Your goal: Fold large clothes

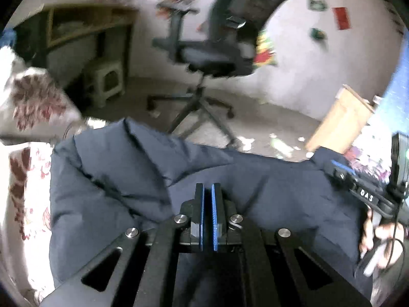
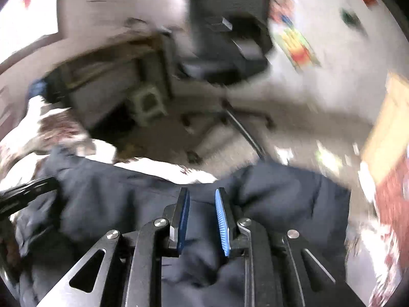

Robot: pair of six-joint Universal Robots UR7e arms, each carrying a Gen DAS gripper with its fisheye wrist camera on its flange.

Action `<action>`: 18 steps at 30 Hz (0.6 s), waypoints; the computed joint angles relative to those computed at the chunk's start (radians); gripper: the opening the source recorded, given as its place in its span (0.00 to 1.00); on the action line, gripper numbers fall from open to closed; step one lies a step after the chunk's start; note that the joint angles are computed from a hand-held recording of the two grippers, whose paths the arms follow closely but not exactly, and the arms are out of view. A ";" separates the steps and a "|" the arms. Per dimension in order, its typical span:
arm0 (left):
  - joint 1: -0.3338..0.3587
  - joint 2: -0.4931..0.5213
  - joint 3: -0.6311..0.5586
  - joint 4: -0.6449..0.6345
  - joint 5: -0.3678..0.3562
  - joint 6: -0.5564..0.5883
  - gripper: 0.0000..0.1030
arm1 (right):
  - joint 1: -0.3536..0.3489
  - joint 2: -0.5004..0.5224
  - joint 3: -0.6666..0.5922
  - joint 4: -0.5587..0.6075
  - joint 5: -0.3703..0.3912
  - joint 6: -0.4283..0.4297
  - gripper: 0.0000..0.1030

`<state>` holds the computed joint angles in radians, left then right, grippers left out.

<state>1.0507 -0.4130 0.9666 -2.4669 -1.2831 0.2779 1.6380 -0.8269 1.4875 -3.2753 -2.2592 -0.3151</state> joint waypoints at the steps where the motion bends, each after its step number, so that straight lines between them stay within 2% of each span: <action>1: 0.002 0.021 -0.037 0.049 0.019 -0.027 0.04 | -0.013 -0.002 0.000 0.037 -0.009 0.053 0.20; 2: 0.003 0.033 -0.058 0.076 0.033 -0.038 0.04 | -0.026 -0.005 0.007 0.061 -0.009 0.090 0.20; 5: 0.006 0.072 -0.132 0.147 0.043 -0.059 0.04 | -0.046 -0.009 0.019 0.072 0.018 0.122 0.20; 8: 0.010 0.073 -0.158 0.183 0.057 -0.088 0.04 | -0.030 -0.017 0.031 0.035 0.013 0.108 0.20; 11: 0.013 0.014 -0.074 0.085 -0.009 -0.045 0.04 | -0.023 -0.061 0.101 -0.026 0.101 0.090 0.20; 14: 0.002 -0.034 0.017 -0.001 -0.081 0.041 0.04 | -0.006 -0.072 0.136 -0.019 0.132 0.064 0.21; 16: 0.000 -0.033 0.008 0.060 -0.124 0.070 0.04 | -0.005 -0.054 0.128 -0.004 0.124 0.057 0.21; 18: -0.009 -0.008 -0.034 0.157 -0.106 0.083 0.04 | -0.009 -0.036 0.118 0.023 0.099 0.070 0.21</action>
<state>1.0417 -0.4210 0.9329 -2.3098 -1.3893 0.3606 1.6291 -0.8631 1.6051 -3.2519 -2.1605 -0.2454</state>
